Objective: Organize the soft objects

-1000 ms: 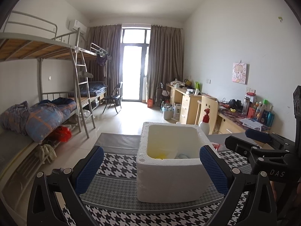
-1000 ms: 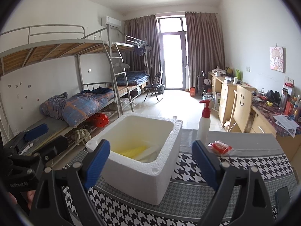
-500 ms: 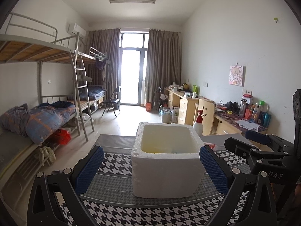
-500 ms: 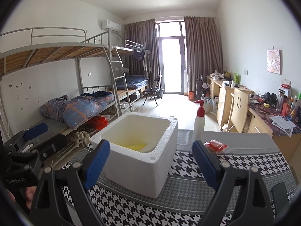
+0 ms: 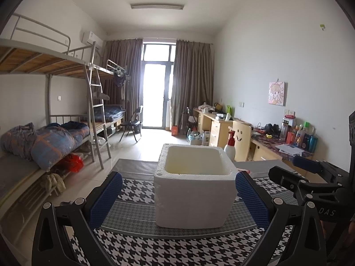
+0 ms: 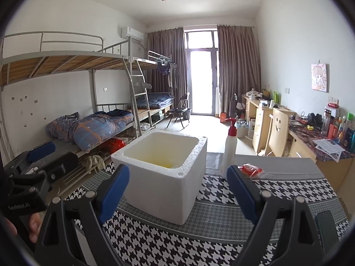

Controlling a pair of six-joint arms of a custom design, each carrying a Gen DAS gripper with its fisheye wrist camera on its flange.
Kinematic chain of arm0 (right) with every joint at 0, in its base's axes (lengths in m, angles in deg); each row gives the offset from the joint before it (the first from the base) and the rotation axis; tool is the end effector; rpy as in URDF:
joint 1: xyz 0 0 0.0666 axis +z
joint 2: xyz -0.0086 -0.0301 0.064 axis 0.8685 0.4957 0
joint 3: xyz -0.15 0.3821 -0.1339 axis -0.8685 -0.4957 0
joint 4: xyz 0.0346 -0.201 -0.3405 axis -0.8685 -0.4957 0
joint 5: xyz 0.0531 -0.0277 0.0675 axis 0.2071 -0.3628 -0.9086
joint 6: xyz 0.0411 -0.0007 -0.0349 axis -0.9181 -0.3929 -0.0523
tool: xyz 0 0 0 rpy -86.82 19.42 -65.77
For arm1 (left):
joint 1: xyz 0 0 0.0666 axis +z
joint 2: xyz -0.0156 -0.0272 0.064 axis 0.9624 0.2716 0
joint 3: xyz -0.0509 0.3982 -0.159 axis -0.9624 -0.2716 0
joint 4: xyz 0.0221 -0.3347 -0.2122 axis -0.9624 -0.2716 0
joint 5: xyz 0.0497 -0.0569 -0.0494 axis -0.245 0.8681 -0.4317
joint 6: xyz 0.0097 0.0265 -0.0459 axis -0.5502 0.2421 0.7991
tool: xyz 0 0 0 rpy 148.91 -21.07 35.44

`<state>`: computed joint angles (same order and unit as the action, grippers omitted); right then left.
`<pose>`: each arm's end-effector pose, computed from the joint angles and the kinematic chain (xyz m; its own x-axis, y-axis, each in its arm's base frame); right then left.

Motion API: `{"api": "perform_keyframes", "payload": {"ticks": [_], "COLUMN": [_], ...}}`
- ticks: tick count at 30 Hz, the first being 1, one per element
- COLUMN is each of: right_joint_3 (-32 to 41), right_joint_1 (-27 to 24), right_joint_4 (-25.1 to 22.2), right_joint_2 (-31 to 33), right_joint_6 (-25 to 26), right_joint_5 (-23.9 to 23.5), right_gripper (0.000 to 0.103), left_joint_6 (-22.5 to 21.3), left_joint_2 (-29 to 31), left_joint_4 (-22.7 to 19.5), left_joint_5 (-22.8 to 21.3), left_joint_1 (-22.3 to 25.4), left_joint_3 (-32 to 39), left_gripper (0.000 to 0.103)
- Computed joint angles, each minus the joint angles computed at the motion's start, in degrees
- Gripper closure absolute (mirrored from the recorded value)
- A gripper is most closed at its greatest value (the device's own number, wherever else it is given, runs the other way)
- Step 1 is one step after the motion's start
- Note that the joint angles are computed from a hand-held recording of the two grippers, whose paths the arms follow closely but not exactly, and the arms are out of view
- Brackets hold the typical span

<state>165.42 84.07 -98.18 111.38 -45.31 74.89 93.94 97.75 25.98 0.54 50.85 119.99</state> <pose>0.4891 0.2204 0.4763 -0.2981 -0.1450 -0.9434 -0.5220 0.8522 0.0340 0.3765 -0.1457 0.4436 -0.2418 -0.0857 -0.9666 -0.0973 0.9932 -0.0637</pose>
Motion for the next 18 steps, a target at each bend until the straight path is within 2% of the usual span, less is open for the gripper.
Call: {"api": "perform_keyframes", "payload": {"ticks": [6, 15, 18], "right_joint_3": [-1.8, -5.4, -6.4], "right_joint_1": [-0.1, 0.0, 0.4], "right_joint_4": [1.5, 4.1, 4.8], "right_joint_2": [-1.1, -3.0, -3.4], "right_joint_6": [-0.3, -0.7, -0.2], "right_joint_5": [0.4, 0.7, 2.2], "right_gripper": [0.011, 0.011, 0.011], "left_joint_6": [-0.6, -1.1, -1.0], "left_joint_2": [-0.7, -1.3, -1.5], "left_joint_4": [1.7, 3.8, 4.3], "left_joint_5": [0.1, -2.5, -2.3], "left_joint_1": [-1.0, -2.4, -2.7], "left_joint_3": [-1.3, -3.1, -3.7], "left_gripper": [0.001, 0.001, 0.001]}}
